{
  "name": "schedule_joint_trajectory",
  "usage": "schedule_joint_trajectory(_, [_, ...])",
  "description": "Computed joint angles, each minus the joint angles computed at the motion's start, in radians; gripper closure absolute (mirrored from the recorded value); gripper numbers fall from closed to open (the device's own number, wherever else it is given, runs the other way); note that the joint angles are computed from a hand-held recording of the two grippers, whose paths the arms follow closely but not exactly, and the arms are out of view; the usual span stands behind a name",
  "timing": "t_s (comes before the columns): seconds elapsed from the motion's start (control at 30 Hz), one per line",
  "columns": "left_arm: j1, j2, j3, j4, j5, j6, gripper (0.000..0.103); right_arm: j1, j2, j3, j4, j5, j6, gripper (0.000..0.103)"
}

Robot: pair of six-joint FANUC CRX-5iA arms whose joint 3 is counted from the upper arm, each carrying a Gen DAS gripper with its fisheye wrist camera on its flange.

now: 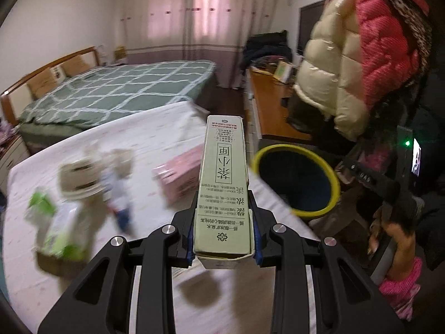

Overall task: Collect trash
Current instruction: 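Carry the green-white box into the bin and open the left gripper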

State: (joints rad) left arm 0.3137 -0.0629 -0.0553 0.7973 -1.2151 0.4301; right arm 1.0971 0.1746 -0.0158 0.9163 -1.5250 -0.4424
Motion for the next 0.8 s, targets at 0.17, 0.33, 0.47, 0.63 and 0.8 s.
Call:
schedule_joint_trajectory(0.17, [-0.141, 0.032, 0.022, -0.020, 0.032, 0.020, 0.073, 0.007, -0.034, -0.042, -0.001, -0.025, -0.032, 0.075])
schedule_joint_trajectory(0.33, [-0.262, 0.075, 0.049, -0.064, 0.075, 0.068, 0.073, 0.014, -0.061, -0.072, -0.010, -0.049, -0.046, 0.075])
schedule_joint_trajectory(0.47, [-0.338, 0.113, 0.074, -0.116, 0.123, 0.107, 0.073, 0.020, -0.082, -0.097, -0.022, -0.057, -0.058, 0.075])
schedule_joint_trajectory(0.63, [-0.397, 0.190, 0.152, -0.175, 0.114, 0.198, 0.073, 0.020, -0.089, -0.104, -0.034, -0.048, -0.052, 0.075])
schedule_joint_trajectory(0.8, [-0.440, 0.238, 0.198, -0.228, 0.132, 0.258, 0.073, 0.016, -0.081, -0.096, -0.042, -0.042, -0.042, 0.072])
